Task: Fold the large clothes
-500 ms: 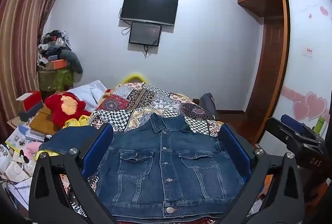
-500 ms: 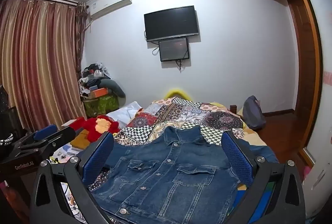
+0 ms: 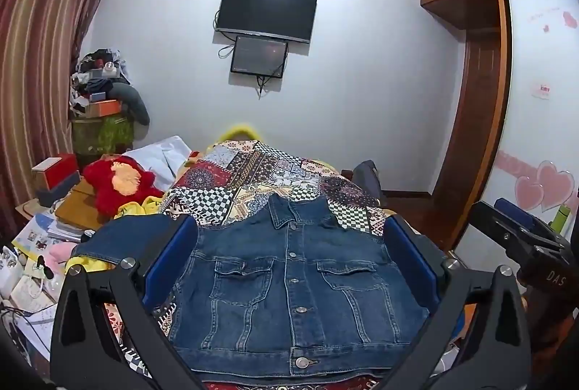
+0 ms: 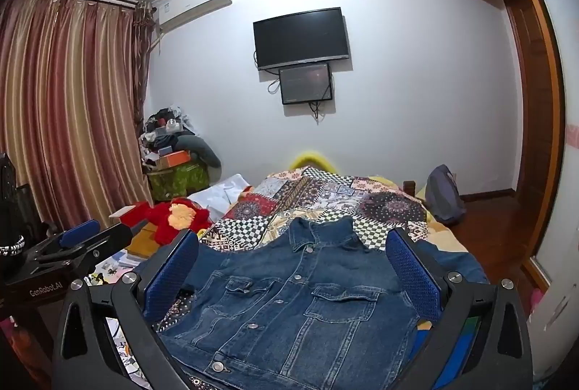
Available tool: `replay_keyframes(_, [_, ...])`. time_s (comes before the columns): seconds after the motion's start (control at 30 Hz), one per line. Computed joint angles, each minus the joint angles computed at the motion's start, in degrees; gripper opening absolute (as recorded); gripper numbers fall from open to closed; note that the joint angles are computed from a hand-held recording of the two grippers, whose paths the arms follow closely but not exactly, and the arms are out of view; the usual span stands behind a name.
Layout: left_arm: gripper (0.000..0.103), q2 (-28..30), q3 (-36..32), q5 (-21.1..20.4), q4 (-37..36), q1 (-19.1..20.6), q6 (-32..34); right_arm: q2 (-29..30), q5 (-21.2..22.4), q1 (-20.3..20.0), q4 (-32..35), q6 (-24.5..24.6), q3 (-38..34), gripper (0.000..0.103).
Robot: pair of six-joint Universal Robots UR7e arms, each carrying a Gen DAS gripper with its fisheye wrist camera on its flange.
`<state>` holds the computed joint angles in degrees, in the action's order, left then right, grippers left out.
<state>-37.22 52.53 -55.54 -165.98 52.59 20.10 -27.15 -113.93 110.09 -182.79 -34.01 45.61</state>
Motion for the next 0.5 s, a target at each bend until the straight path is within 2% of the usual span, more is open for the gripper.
replay_keyframes(0.5, [0.103,-0.2,0.5,-0.3,-0.5,0.0,0.6,0.7,-0.1,-0.1,0.7,0.5,-1.3,0.103])
